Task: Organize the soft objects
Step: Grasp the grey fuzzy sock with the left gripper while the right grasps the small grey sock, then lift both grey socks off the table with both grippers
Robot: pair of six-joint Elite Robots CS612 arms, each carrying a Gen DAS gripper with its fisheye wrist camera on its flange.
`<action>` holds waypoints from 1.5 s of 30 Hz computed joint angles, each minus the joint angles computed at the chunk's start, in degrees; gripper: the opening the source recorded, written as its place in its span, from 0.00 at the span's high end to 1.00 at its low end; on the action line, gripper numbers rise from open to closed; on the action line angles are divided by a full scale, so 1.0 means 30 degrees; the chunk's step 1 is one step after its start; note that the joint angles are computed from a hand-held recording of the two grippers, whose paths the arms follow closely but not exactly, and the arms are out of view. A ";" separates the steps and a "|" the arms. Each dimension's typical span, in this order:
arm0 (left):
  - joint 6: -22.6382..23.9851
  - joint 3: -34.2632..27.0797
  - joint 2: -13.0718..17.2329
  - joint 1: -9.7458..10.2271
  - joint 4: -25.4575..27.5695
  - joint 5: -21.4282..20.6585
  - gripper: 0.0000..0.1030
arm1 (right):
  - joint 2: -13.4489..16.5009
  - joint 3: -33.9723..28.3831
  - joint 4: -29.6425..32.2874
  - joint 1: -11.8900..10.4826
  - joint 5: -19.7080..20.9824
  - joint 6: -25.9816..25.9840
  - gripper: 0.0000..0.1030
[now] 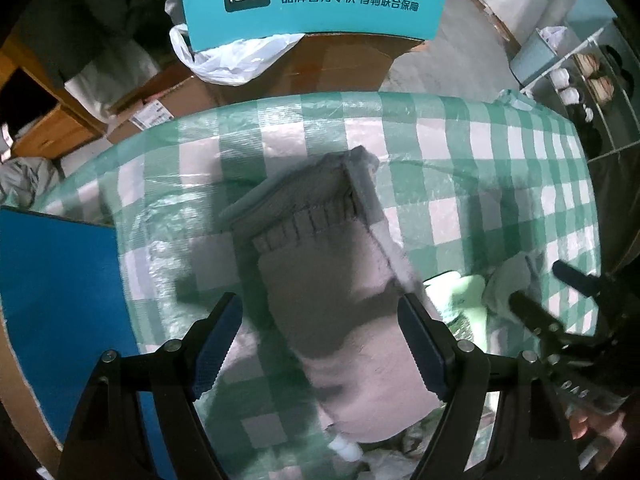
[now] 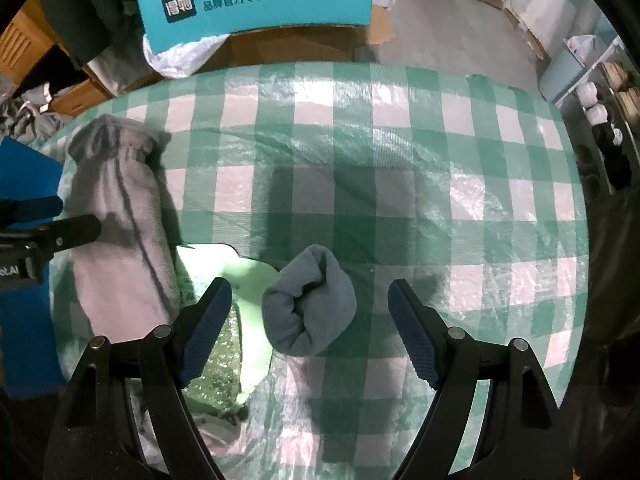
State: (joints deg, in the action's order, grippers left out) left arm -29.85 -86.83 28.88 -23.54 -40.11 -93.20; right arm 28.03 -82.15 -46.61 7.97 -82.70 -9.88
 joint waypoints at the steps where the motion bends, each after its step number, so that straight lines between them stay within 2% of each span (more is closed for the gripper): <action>1: -0.0165 0.0065 0.0001 0.0038 -0.0135 -0.0199 0.21 | 0.0015 0.0036 0.0017 0.0005 -0.0014 0.0038 0.22; 8: -0.0886 0.0769 -0.0069 0.0136 -0.0637 -0.0624 0.20 | 0.0080 0.0235 0.0018 0.0082 -0.0264 -0.0030 0.22; 10: -0.1136 0.0993 -0.0109 0.0121 -0.0682 -0.0610 0.16 | 0.0076 0.0285 0.0035 0.0098 -0.0262 -0.0053 0.22; 12: -0.1276 0.1148 -0.0141 0.0078 -0.0772 -0.0573 0.15 | 0.0091 0.0327 0.0058 0.0129 -0.0293 -0.0083 0.22; 22: -0.1299 0.1805 -0.0216 -0.0117 -0.0435 0.0053 0.15 | 0.0225 0.0645 -0.0055 0.0197 -0.0626 0.0111 0.22; 27: -0.1192 0.1697 -0.0064 -0.0110 -0.0548 -0.0112 0.15 | 0.0275 0.0753 -0.0305 0.0166 -0.0833 0.0241 0.22; 29: -0.1092 0.1627 -0.0022 -0.0134 -0.0590 0.0009 0.21 | 0.0307 0.0774 -0.0366 0.0139 -0.0872 0.0244 0.24; 31: -0.1092 0.1609 0.0004 -0.0123 -0.0615 -0.0073 0.25 | 0.0320 0.0797 -0.0338 0.0121 -0.0809 0.0210 0.31; 33: -0.1052 0.1594 0.0030 -0.0107 -0.0695 -0.0159 0.32 | 0.0264 0.0954 -0.0155 0.0108 -0.0584 0.0161 0.44; 37: -0.0877 0.1397 0.0159 -0.0069 -0.0992 -0.0432 0.52 | 0.0273 0.0982 -0.0026 0.0195 -0.0652 -0.0049 0.57; 39: -0.0839 0.1296 0.0194 -0.0051 -0.1167 -0.0670 0.60 | 0.0260 0.0987 -0.0125 0.0228 -0.0661 -0.0188 0.68; 41: -0.0736 0.1233 0.0174 -0.0093 -0.1250 -0.0611 0.66 | 0.0225 0.0980 -0.0152 0.0215 -0.0425 -0.0241 0.71; 45: -0.0444 0.1055 0.0093 -0.0136 -0.1371 -0.0403 0.69 | 0.0214 0.0872 -0.0295 0.0264 -0.0359 -0.0405 0.73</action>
